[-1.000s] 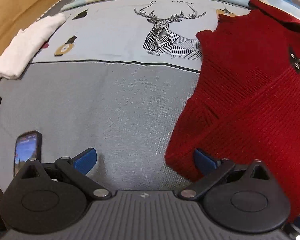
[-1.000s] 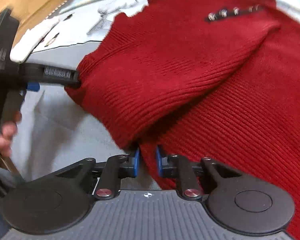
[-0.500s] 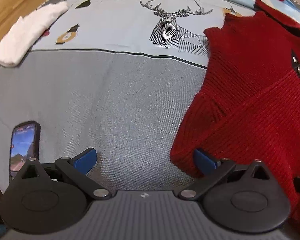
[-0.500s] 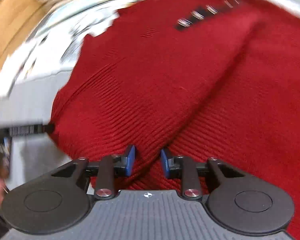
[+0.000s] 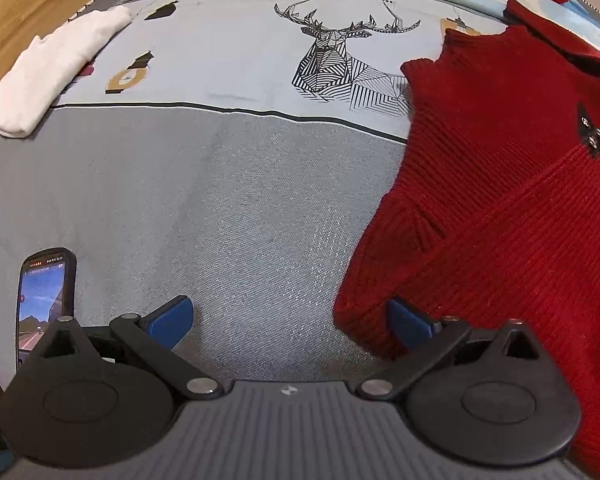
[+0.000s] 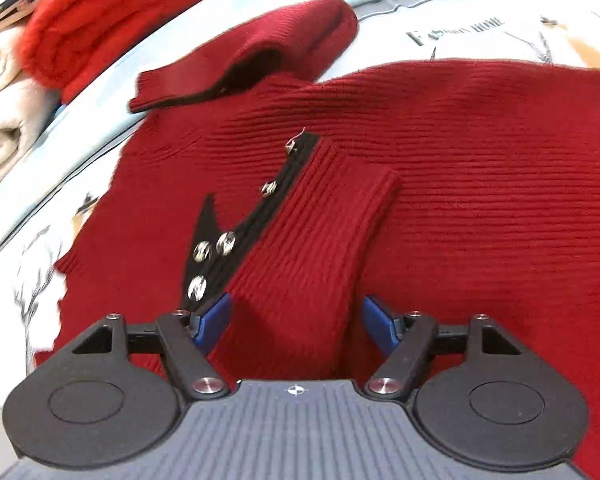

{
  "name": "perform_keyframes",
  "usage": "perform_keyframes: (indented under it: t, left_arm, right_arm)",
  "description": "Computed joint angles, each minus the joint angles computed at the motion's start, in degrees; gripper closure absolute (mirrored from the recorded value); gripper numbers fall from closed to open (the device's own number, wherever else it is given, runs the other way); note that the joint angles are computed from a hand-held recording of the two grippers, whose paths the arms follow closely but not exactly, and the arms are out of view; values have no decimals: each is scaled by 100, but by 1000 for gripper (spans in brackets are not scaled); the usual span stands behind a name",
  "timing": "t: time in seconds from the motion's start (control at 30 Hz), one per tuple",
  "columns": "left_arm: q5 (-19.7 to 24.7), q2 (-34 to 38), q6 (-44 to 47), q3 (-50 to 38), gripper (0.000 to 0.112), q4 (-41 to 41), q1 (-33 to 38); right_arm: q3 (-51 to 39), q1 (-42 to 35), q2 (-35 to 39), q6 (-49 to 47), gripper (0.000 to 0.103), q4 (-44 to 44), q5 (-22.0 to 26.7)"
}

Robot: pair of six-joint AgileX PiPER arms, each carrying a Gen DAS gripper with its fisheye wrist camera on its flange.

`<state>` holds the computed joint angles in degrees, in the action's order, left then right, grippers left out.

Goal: Fold small clothes

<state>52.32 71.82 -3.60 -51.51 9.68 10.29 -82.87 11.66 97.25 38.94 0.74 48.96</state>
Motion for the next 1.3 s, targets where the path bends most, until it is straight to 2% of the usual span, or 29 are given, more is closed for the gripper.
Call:
perform_keyframes:
  t: [0.03,0.1,0.23,0.33,0.4,0.47,0.5,0.53,0.57,0.6,0.63,0.67,0.7,0.73,0.77,0.87,0.93,0.97,1.03,1.1,1.13,1.17,1.23,1.3]
  left_arm:
    - [-2,7,38,-7,9,-35,33]
    - [36,-5,68,-30,9,-74,80]
    - [141,-263,-97,54,9,225,-5]
    - [208,-401,-299,233,9,597,-56]
    - [262,-278,-252,209,9,526,78]
    - [284,-156,-184,113,9,346,219]
    - [280,-153,-180,89,9,314,246]
    - [260,-149,-228,48,10,299,230]
    - [244,-164,-263,12,10,285,206]
    - [242,-177,-324,-26,10,312,153]
    - [208,-214,-334,-38,10,313,129]
    - [175,-227,-348,-48,10,288,109]
    - [166,-233,-358,-73,10,247,87]
    - [168,-241,-338,-106,10,194,90]
    - [170,-260,-336,-127,10,156,97]
    - [214,-309,-363,-186,10,37,117]
    - [267,-390,-284,-233,10,-109,208]
    - [301,-436,-226,-255,10,-178,264]
    - [410,-529,55,-321,10,-529,453]
    - [647,-635,361,-422,10,-1020,685]
    - [703,-721,453,-402,10,-1247,773]
    - [736,-762,448,-356,10,-1336,747]
    - [888,-657,434,-336,10,-1502,603]
    - [1052,-508,329,-285,10,-1739,420]
  right_arm:
    - [16,137,-6,97,92,-416,-187]
    - [-75,292,-62,-270,93,-562,-343]
    - [-5,451,-545,-1251,94,-298,-1176]
    - [-191,345,-777,-2362,94,612,-1466]
    - [-359,165,-710,-3030,94,1334,-1669]
    - [-632,126,-315,-2821,92,1175,-1819]
    - [-856,115,-20,-2373,83,758,-1619]
    - [-1203,107,390,-1912,49,344,-1189]
    - [-1580,80,824,-1676,32,102,-616]
    - [-1882,23,1163,-1668,32,24,-90]
    - [-1954,-29,1350,-1486,43,-93,207]
    - [-1825,-117,1308,-1303,43,-56,275]
    - [-1493,-225,1037,-1308,42,194,113]
    - [-932,-357,629,-1542,42,673,-212]
    - [-570,-480,343,-1952,42,1245,-308]
    - [451,-626,-453,-3256,42,2812,-2]
    - [915,-379,-776,-3858,42,3203,326]
    - [1211,-176,-987,-4094,42,3330,322]
    - [1589,514,-1192,-3974,42,2963,189]
    - [2036,1475,-1673,-3449,42,1865,-510]
    - [2041,1904,-1705,-3128,39,1357,-614]
    - [1902,2168,-1641,-2939,36,1078,-489]
    - [1621,2207,-1534,-2986,35,976,-112]
    - [1489,1809,-1627,-3082,38,1416,224]
